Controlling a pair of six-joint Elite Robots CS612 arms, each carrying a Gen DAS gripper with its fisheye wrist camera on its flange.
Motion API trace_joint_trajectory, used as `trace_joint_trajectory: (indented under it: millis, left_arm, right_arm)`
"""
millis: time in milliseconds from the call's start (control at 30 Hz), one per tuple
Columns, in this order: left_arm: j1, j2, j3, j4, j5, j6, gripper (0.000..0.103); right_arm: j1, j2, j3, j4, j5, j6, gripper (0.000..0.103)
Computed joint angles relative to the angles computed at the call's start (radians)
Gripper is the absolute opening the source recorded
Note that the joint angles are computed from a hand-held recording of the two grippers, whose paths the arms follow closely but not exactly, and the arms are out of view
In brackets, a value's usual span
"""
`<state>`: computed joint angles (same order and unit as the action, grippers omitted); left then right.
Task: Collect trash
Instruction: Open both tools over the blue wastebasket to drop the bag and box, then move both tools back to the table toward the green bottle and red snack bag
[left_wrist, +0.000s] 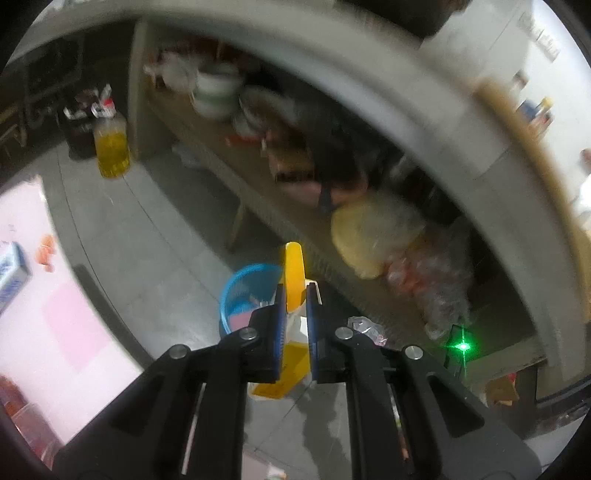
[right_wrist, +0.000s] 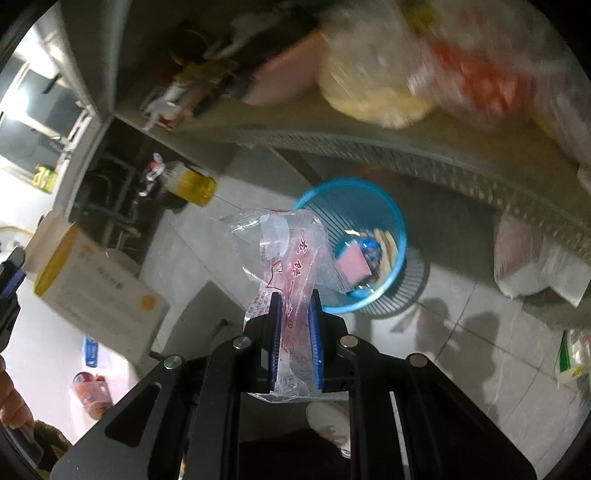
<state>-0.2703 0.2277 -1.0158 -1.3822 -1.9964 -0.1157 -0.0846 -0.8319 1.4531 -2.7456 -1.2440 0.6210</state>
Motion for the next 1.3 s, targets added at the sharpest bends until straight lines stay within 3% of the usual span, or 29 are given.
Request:
trace_joint_trajectory:
  millis: [233,267,333,367,433,567,767,1033,1233,1300]
  left_arm:
    - [-0.042,-0.070,0.238,-0.059,0.051,0.030,0.009]
    - [-0.044,-0.078,0.264,-0.066,0.045,0.031,0.014]
    - [-0.050,-0.119,0.370,-0.078,0.032,0.043,0.037]
    - [-0.055,-0.133,0.407,-0.079,0.061,0.042,0.051]
    - [-0.059,-0.131,0.413,-0.088,0.112,0.029,0.051]
    - [-0.047,-0.108,0.354,-0.062,0.100,0.037,0.058]
    - [-0.026,-0.055,0.173,-0.041,0.130,0.106,0.069]
    - [0.015,0.010,-0.073,0.029,0.117,0.143,0.077]
    - [0.057,0.053,-0.229,0.136,0.067,0.113,0.081]
    - [0.073,0.064,-0.274,0.182,0.045,0.113,0.081]
  right_arm:
    - [-0.005,0.107,-0.114,0.080,-0.001,0.013,0.016]
    - [-0.005,0.124,-0.139,0.094,-0.011,0.010,0.020]
    - [-0.001,0.177,-0.213,0.141,-0.045,-0.001,0.033]
    - [-0.002,0.202,-0.244,0.154,-0.051,-0.003,0.046]
    - [0.001,0.251,-0.298,0.189,-0.070,-0.017,0.050]
    - [0.002,0.277,-0.304,0.205,-0.067,-0.001,0.051]
    - [0.006,0.254,-0.227,0.092,-0.050,-0.006,0.053]
    - [0.001,0.151,-0.068,-0.057,-0.065,0.000,0.054]
    - [0.029,0.049,0.029,-0.071,-0.129,-0.112,0.063]
    - [0.049,0.010,0.052,-0.067,-0.180,-0.163,0.071]
